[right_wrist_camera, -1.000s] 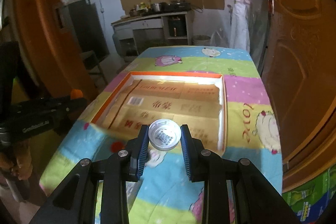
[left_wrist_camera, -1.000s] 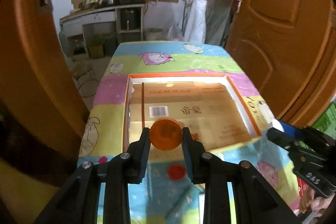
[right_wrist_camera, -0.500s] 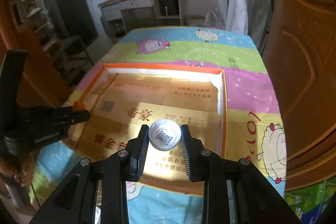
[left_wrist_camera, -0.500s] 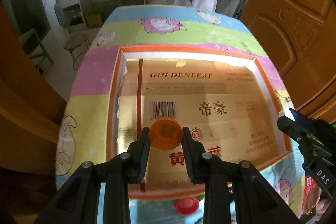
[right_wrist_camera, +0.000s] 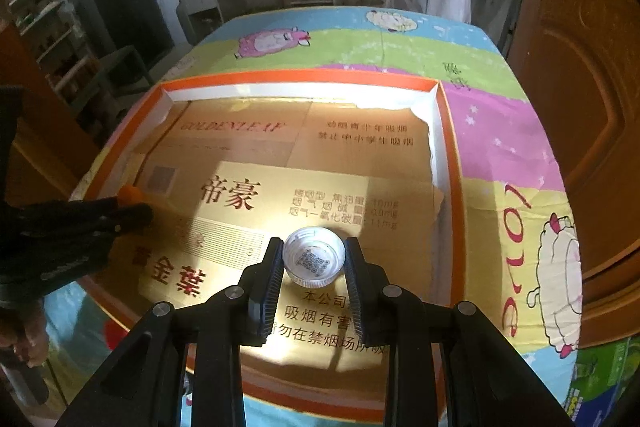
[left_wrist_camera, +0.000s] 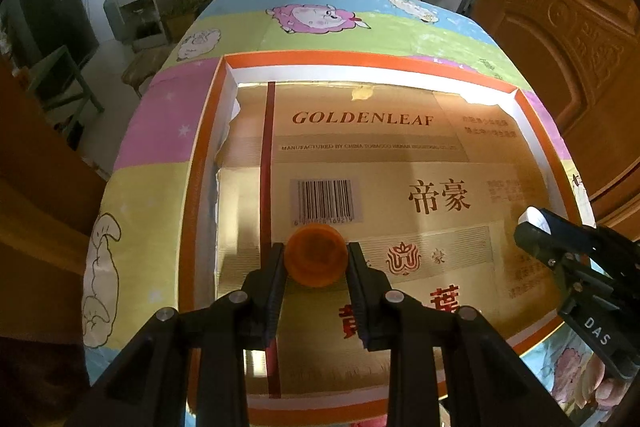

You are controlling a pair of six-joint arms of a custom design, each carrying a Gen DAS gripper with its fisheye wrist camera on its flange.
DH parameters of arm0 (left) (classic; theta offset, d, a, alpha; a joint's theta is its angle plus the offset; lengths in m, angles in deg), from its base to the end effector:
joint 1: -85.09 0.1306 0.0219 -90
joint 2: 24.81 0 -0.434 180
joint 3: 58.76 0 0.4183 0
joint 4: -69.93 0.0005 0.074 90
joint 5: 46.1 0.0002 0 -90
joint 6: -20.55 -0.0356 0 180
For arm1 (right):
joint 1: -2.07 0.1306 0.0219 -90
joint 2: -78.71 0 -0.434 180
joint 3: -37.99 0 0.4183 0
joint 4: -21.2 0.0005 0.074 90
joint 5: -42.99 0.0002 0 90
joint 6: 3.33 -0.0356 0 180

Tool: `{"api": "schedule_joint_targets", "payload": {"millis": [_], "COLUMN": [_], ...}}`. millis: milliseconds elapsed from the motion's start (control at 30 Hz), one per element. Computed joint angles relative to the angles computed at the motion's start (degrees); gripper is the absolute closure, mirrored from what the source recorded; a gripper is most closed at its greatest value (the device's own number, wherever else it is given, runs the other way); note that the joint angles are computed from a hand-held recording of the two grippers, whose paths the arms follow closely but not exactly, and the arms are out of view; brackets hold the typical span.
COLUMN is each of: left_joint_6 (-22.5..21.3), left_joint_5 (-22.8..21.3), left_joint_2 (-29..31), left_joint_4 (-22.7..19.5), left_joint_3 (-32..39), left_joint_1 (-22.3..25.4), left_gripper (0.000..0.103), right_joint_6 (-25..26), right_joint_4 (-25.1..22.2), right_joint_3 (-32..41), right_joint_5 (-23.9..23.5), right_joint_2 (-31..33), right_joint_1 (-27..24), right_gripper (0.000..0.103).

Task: Organize rigid objects
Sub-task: 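Carry the orange cap and white cap into the box tray with both grippers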

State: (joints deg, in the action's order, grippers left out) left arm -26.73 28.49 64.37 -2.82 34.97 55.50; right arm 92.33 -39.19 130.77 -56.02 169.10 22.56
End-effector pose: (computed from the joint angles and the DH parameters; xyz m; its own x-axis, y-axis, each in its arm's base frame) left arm 0.4155 -0.2256 0.4971 -0.8579 -0.2650 -0.4402 -0.2611 0.9627 -0.0707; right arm 0.4670 0.1799 0.4894 -0.7488 -0.3838 -0.5404 -0.4997 0.8625 0.0799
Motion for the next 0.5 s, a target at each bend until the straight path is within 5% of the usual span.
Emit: {"api": "schedule_joint_targets", "payload": {"millis": [167, 267, 333, 500], "left_joint_6": [-2.26, -3.69, -4.27, -3.01], "left_joint_5": [-0.10, 2.29, 3.76, 2.09], "left_joint_2": [-0.92, -2.43, -3.07, -3.69], "left_joint_4": [3.74, 7.93, 9.92, 9.93], "left_joint_3": [-1.65, -3.69, -4.49, -4.76], "left_joint_1": [0.15, 0.69, 0.89, 0.07], "left_gripper": [0.072, 0.058, 0.040, 0.036], "right_joint_6": [-0.29, -0.08, 0.11, -0.45], "right_joint_4": [1.00, 2.01, 2.59, 3.97], "right_joint_3": [-0.68, -1.24, -1.53, -2.47], "right_joint_5": [0.38, 0.53, 0.66, -0.35], "right_joint_2": [0.39, 0.15, 0.02, -0.75], "right_joint_1": [-0.02, 0.08, 0.15, -0.10], "right_gripper": [0.072, 0.072, 0.072, 0.061]}}
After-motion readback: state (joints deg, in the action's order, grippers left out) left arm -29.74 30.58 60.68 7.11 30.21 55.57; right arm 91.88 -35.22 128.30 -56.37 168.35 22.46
